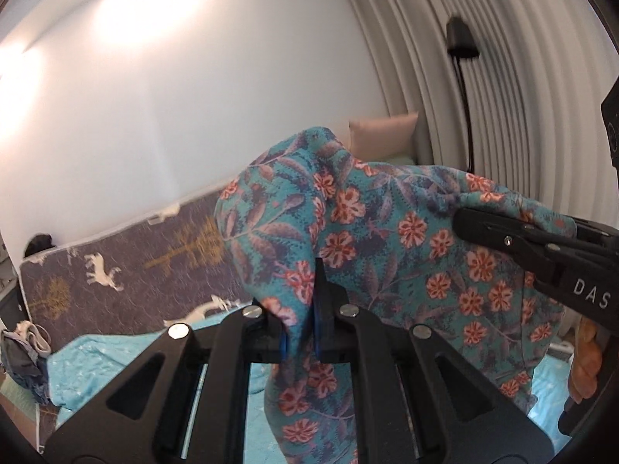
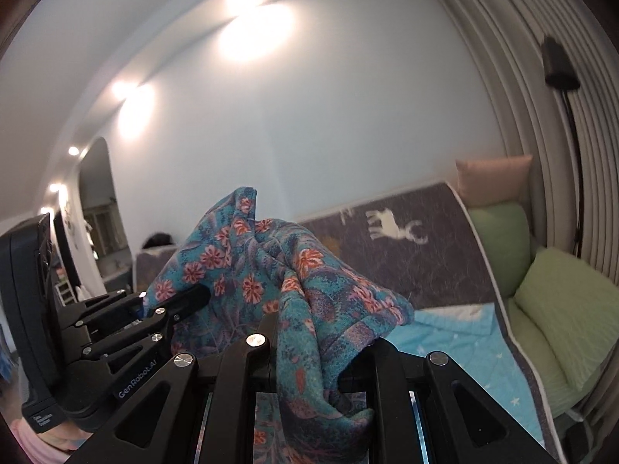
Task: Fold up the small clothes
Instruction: 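Lift the folded shirt with the left gripper while the right gripper also holds it, then lower the folded shirt onto the navy garment and open both grippers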
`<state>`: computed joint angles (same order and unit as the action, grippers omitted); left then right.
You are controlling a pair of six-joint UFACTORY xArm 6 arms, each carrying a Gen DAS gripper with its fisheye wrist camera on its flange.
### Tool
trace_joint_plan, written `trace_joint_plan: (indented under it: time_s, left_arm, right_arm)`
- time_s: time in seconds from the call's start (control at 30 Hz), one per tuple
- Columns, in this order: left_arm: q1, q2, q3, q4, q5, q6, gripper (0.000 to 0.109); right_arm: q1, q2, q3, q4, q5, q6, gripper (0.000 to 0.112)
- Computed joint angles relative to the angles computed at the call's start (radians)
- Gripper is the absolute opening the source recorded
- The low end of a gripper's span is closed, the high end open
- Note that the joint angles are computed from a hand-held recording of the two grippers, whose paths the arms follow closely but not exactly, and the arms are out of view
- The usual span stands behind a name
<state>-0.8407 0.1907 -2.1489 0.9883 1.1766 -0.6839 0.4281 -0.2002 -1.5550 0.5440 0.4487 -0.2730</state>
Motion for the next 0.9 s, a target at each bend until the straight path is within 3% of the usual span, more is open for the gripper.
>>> trace_joint_plan:
  time_s: [0.13, 0.3, 0.4, 0.5, 0.53, 0.57, 0.6, 0.67, 0.7, 0.77, 0.83, 0.9]
  left_arm:
    - [0.125, -0.004, 0.158, -0.087, -0.145, -0.058, 0.011]
    - [0.215, 0.082, 0.199, -0.124, -0.208, -0.108, 0.011]
    - [0.258, 0.177, 0.169, -0.109, -0.232, -0.153, 0.013]
    - [0.270, 0.282, 0.131, -0.017, -0.207, -0.248, 0.030]
    - [0.267, 0.340, 0.097, 0.000, -0.155, -0.239, 0.040]
    - [0.268, 0.400, 0.053, -0.012, -0.100, -0.197, 0.043]
    - [0.275, 0.436, 0.050, -0.021, -0.080, -0.169, 0.043]
    - [0.301, 0.410, 0.159, -0.044, -0.156, -0.239, 0.039]
    - [0.319, 0.363, 0.234, -0.051, -0.226, -0.314, 0.039]
    - [0.351, 0.327, 0.289, -0.129, -0.299, -0.349, 0.046]
    - [0.341, 0.319, 0.291, -0.126, -0.280, -0.349, 0.048]
    - [0.327, 0.309, 0.290, -0.108, -0.258, -0.324, 0.048]
  right_arm:
    - [-0.018, 0.125, -0.014, 0.116, -0.012, -0.080, 0.013]
    - [-0.015, 0.315, -0.075, 0.126, -0.030, -0.106, 0.014]
    - [-0.011, 0.448, -0.152, 0.022, -0.051, -0.043, 0.014]
    - [-0.012, 0.603, -0.270, -0.222, -0.075, 0.133, 0.016]
    - [-0.014, 0.653, -0.300, -0.326, -0.090, 0.207, 0.025]
    - [-0.023, 0.716, -0.343, -0.431, -0.081, 0.275, 0.038]
    - [-0.027, 0.766, -0.401, -0.536, -0.034, 0.357, 0.042]
    - [-0.032, 0.870, -0.507, -0.686, 0.085, 0.481, 0.043]
    - [-0.039, 0.892, -0.508, -0.698, 0.091, 0.509, 0.046]
    - [-0.064, 0.873, -0.399, -0.637, -0.021, 0.559, 0.072]
    - [-0.077, 0.843, -0.329, -0.562, -0.075, 0.574, 0.077]
    - [-0.082, 0.798, -0.277, -0.602, -0.078, 0.617, 0.077]
